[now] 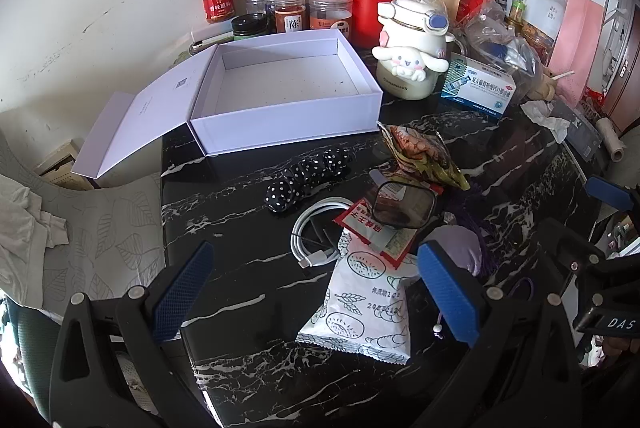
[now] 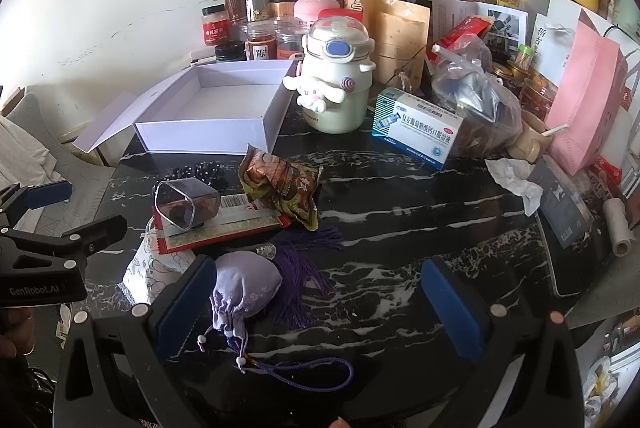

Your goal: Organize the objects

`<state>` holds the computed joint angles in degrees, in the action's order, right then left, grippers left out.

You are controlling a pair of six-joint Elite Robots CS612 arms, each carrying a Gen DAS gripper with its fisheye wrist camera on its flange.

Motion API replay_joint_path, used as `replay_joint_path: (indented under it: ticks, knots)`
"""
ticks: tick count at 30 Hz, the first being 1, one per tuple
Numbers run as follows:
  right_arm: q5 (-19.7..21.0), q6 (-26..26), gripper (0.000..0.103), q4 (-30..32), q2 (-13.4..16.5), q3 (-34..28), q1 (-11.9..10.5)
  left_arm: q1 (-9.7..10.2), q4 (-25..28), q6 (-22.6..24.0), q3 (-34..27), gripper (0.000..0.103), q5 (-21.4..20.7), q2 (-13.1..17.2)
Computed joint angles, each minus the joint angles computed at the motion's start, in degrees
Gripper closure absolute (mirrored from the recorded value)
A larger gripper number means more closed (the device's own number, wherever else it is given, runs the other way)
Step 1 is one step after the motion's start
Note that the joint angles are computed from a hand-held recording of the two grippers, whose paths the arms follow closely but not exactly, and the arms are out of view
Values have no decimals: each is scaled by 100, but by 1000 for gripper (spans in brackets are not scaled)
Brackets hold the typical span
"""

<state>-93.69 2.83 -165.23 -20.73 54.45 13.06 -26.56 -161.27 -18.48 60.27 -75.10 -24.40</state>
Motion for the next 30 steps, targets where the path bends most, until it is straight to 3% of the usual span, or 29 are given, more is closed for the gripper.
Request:
replay_joint_path:
  ticks: [30]
  knots:
    - [113,-78,1,-276,-143,296,-7,-49,-237,20,298,1,9,-161]
